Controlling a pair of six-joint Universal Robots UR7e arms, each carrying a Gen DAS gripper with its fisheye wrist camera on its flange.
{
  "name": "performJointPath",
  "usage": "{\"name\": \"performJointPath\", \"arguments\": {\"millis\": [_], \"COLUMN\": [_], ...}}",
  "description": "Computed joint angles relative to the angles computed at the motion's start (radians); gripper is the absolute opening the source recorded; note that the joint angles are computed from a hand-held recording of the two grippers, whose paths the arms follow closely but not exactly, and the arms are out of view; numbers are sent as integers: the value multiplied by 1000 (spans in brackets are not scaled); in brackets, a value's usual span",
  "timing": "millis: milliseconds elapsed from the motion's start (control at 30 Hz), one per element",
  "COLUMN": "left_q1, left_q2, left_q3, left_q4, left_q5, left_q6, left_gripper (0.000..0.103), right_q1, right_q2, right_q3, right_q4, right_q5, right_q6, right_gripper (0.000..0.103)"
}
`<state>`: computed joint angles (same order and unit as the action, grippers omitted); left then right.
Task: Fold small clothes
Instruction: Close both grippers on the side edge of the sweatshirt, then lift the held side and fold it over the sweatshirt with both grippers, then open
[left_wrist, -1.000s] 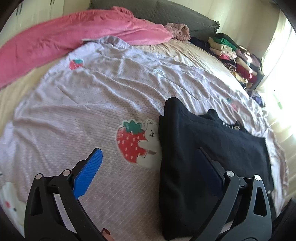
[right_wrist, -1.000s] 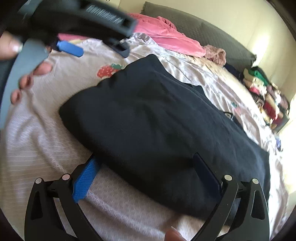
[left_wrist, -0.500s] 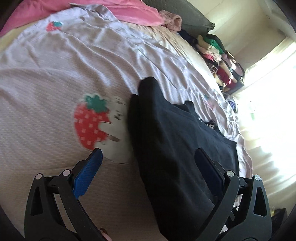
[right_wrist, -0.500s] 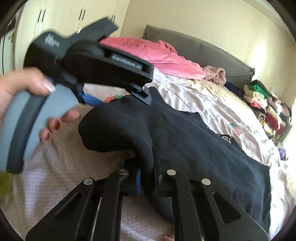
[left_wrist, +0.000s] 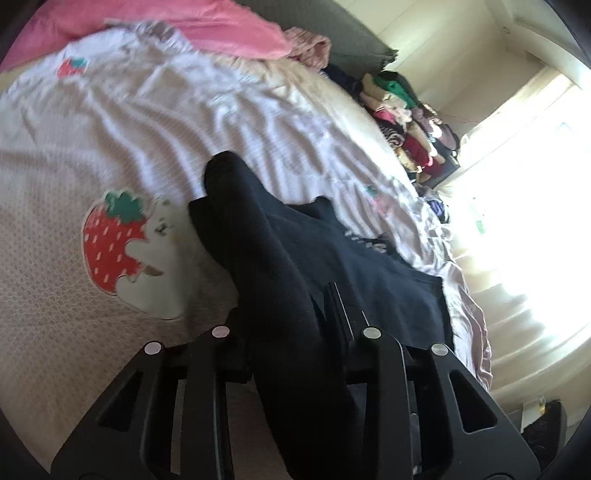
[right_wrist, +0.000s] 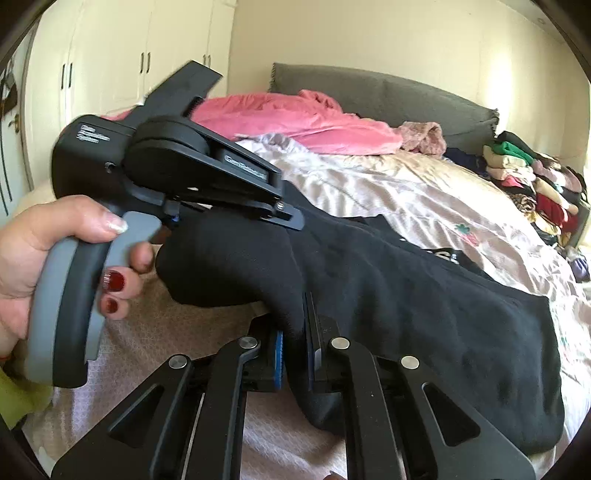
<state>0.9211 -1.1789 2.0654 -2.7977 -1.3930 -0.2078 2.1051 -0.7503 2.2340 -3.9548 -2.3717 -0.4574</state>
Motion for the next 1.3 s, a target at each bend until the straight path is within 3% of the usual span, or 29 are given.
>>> {"name": "performJointPath", "arguments": {"millis": [233,433,800,1033,1100,1167,1300], "left_q1": [-128,-250,-328,-365,-369,-366,-337], "left_q2": [-21,42,212,291,315,326,294], "left_q3": [28,-7,-115,-151,-151,-146,-103], "left_q4": [-40,-24,44,85,87,80,7], "left_q5": [30,79,83,97,84,53,-19], "left_q6": [-2,-22,-40,-32,-27,-37,-72], "left_gripper": [20,20,20,20,28,83,84], "right_q1": [15,4,-61,-168,-190,-238,-389], "right_q2": [-93,-207,-369,-490,-520,-561,-642], "right_q3": [95,192,349,428,449,477,557], "right_q4": [-93,-129,-104,-34,10,51,51], "right_q5": [-26,-49,-31,85,84,141,348], "right_q6": [101,187,354,501,554,619,735], "right_gripper": [7,7,7,7,7,7,10]}}
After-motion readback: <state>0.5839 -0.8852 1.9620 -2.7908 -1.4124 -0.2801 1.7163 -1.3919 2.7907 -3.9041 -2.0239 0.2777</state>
